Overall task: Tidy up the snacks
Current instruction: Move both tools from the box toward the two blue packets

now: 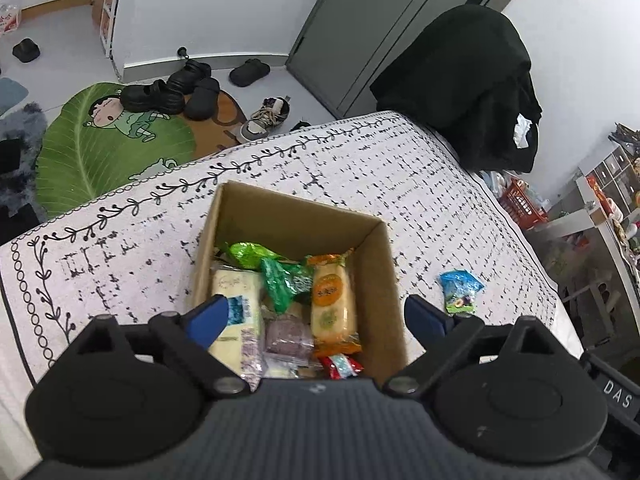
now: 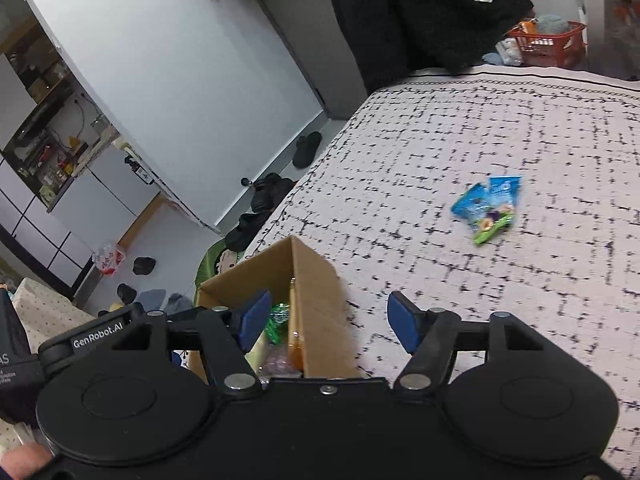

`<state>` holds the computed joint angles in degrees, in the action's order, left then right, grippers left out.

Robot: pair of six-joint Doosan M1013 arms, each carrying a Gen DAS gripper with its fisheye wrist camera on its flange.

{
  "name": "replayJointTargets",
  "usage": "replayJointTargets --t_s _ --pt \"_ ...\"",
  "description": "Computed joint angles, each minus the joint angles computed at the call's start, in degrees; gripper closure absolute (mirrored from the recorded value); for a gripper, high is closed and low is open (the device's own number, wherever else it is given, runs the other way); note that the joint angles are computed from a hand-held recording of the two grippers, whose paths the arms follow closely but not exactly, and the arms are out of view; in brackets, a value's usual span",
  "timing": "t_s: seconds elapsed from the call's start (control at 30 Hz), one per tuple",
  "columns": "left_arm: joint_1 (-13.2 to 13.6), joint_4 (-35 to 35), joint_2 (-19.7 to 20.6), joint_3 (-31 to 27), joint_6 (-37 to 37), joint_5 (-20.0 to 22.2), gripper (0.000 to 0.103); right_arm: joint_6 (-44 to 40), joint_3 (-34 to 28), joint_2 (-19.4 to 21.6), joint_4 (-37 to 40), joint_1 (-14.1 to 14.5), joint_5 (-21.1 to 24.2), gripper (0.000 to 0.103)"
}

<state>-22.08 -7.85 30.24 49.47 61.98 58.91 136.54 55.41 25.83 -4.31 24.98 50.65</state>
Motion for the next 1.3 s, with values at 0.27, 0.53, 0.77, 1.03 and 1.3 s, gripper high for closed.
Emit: replayJointTargets --t_s 0.27,0.53,0.77,1.03,1.3 --pt "-1.7 1.6 0.2 -1.6 0.4 0.2 0.000 1.1 4.4 -2.9 -1.6 -1.3 -0.8 0.024" --pt "-3.4 1.1 1.0 -3.8 1.1 1.4 0.000 3.3 8.6 -5.3 -2.3 -2.9 -2.5 0.023" --pt "-5.1 1.8 2.6 -6.6 0.8 3.3 0.000 3.8 12.0 -7.0 -1.6 -4.8 -5.0 0.023" --pt "-7.0 4.6 5.3 -11.2 -1.2 5.9 0.000 1.5 14.6 -8.0 0.8 -7.1 -7.3 0.023" --pt "-8.4 6.0 8.3 -15.8 -1.5 8.6 0.000 -1.9 16.4 -8.3 4.6 -9.2 -9.1 0.023"
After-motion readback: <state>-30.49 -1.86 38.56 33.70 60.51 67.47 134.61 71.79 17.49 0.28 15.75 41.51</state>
